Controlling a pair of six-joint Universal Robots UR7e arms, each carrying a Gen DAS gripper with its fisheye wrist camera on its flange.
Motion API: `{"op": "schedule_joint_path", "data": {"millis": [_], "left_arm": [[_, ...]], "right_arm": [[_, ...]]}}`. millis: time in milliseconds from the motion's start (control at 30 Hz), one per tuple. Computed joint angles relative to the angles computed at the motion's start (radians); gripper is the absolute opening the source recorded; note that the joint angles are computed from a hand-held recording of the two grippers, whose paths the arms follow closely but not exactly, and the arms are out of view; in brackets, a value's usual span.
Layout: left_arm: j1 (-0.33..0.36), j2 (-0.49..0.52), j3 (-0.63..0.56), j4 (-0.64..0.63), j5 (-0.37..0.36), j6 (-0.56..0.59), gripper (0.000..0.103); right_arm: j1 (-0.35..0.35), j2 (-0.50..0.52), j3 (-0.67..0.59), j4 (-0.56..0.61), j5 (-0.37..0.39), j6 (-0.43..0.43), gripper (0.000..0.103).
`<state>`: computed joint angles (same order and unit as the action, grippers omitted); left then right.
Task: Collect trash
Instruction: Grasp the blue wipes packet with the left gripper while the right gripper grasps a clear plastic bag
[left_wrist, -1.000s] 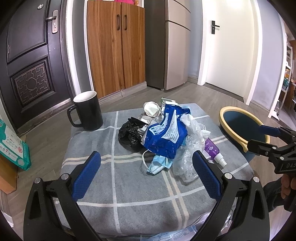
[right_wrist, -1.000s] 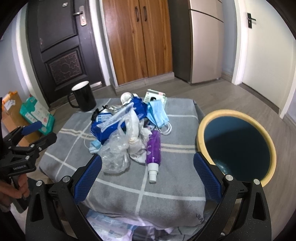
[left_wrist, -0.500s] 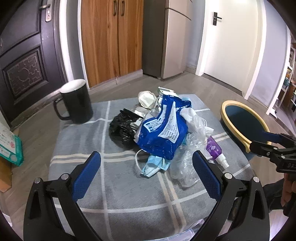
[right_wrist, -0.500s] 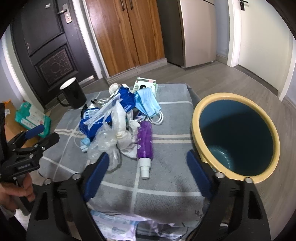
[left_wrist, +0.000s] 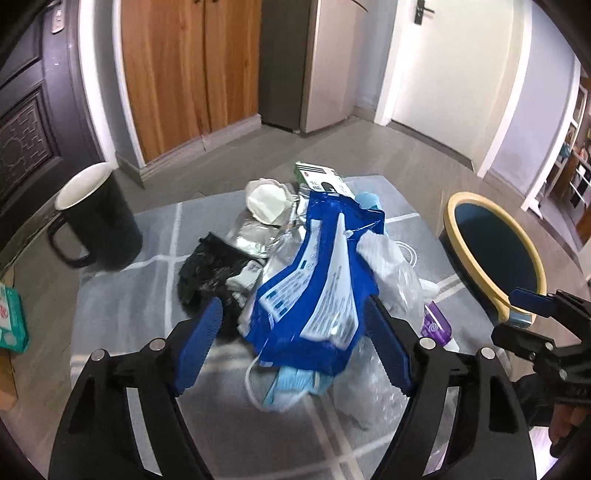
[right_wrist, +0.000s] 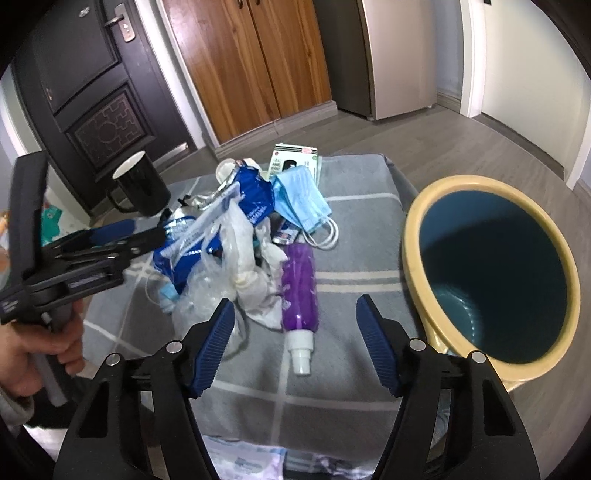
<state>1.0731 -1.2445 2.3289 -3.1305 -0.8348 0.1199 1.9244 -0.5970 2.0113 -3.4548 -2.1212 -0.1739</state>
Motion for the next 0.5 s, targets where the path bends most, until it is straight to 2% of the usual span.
{"op": "schedule_joint_path", "data": {"millis": [133,333,433,500], "left_arm": [[0.002,0.041,-0.049,0.064,-0.007,0.01,0.074],[0.01,0.088,-0.098,0.146,0.023,0.005,0.06],[0.015,0.093,-0.108,0.171,0.022,0.009,0.045],[0.014,0.09,-0.108,0.181,0.013,0.012,0.026]], "right_arm": [[-0.004,0.003,-0.015,0.013,0.006,0.02,0.07],[-0.013,0.009,-0.037,0.022,0.025,0.045,0.07],[-0.014,0.014,-0.046,0.025,0.033,0.048,0.07],[-0.015,0.018,-0.052,0.029,0.036,0.048,0.07]]}}
